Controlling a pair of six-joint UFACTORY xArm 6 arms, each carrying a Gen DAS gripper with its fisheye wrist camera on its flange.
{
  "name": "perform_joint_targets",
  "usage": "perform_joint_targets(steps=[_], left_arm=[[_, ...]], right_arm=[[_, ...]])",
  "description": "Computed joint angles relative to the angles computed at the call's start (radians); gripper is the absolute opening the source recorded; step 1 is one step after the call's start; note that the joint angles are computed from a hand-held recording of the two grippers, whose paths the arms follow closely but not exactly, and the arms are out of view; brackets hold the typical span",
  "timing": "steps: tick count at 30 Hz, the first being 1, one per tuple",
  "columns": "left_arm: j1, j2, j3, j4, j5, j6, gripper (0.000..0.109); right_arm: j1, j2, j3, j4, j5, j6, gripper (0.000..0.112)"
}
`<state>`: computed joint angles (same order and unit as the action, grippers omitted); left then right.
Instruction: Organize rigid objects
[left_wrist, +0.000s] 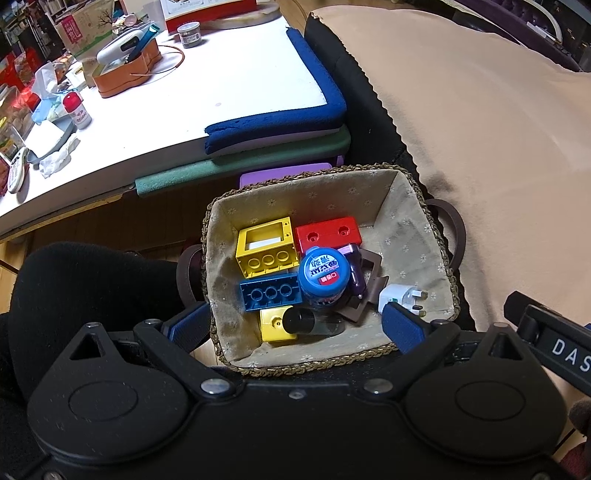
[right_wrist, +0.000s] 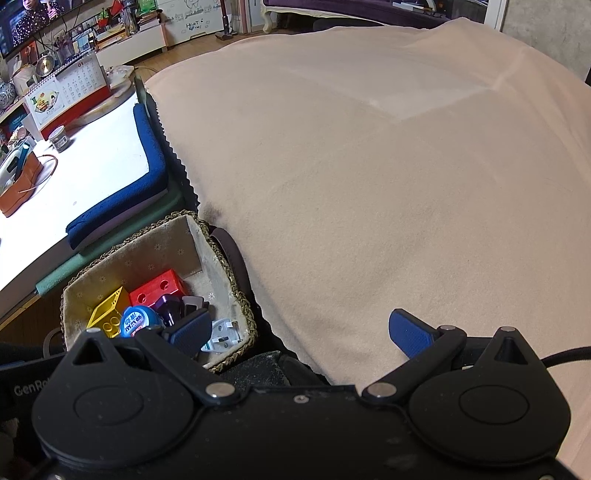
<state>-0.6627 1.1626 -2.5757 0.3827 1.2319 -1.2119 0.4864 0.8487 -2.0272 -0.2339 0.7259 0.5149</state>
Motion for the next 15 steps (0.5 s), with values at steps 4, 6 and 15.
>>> perform_joint_targets(steps=[4,6,15], left_arm=[[-0.001,0.011,-0.02,-0.001,0.009,0.002,0.096],[-0.001,0.017,-0.03,-0.001,0.015,0.005,0.096],[-0.001,0.023,-0.041,-0.002,0.02,0.005,0.096]], right_arm=[[0.0,0.001,-0.001,-0.001,0.0,0.0,0.103],[0.001,0.0,0.0,-0.002,0.001,0.001,0.103],[0.001,0.0,-0.001,-0.002,0.002,0.002,0.103]])
